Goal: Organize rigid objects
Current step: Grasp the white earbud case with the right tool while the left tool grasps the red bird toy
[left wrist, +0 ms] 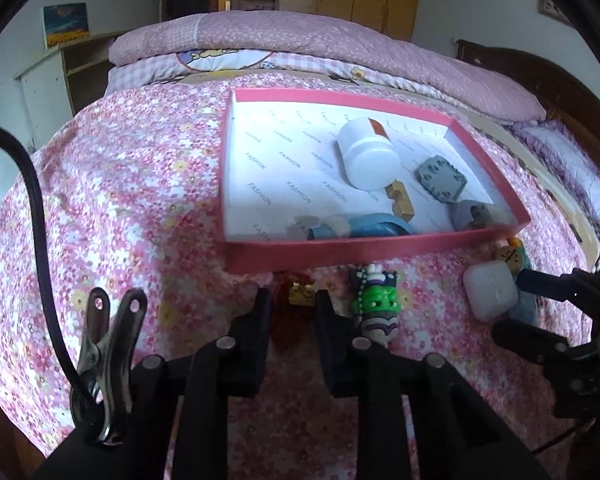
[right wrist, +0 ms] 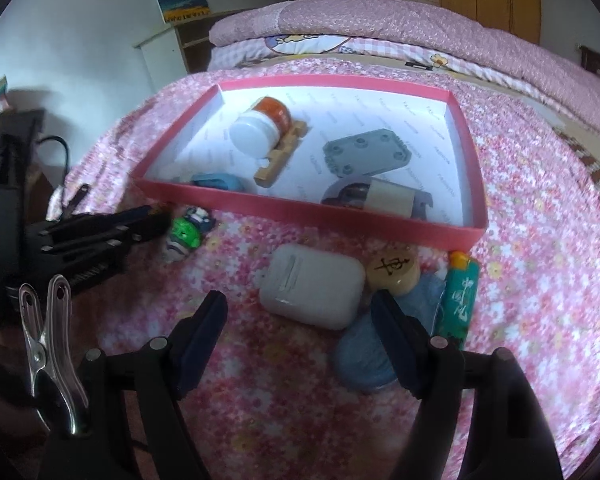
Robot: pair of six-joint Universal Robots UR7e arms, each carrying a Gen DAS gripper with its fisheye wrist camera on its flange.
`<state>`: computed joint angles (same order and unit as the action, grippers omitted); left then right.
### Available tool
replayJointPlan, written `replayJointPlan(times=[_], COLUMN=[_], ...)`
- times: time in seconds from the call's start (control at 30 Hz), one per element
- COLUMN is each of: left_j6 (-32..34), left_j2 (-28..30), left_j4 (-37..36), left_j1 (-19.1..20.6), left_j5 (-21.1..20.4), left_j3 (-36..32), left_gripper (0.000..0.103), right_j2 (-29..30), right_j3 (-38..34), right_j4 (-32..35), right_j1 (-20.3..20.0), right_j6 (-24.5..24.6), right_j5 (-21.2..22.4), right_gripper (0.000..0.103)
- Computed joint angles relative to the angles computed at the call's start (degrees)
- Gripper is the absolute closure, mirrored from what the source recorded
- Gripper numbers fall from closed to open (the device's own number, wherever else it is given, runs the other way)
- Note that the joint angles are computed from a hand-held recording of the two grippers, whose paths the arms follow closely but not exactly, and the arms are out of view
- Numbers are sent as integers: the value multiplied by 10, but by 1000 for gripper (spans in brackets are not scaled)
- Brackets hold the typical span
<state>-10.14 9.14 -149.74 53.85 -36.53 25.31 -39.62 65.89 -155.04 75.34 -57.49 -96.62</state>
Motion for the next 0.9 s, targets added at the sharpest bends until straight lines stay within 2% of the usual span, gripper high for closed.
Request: replayJointPlan(times=[0.13, 0.37, 0.57, 0.7, 0.9], left_j6=[-20, -26, -29, -28, -21], left_j2=[-22, -33, -38, -42, -43], left_j4=[-22, -36, -44, -56, -62], left_j1=[2, 1, -1, -3, -8], left_j5=[-17, -20, -21, -19, -14], left_j3=[40, 61, 72, 80, 84], left_gripper=[81, 81, 81, 81, 81], right_j2=[10, 14, 20, 21, 17], right_j3=[-1, -4, -4, 5, 2], right_j4=[-23, 3, 2, -30, -16], right_j1=[6, 7, 5, 4, -2], right_j6=[-16, -11, -5, -20, -7], right_j5=[-18, 7, 2, -4, 12], right_gripper=[27, 27, 29, 46, 46])
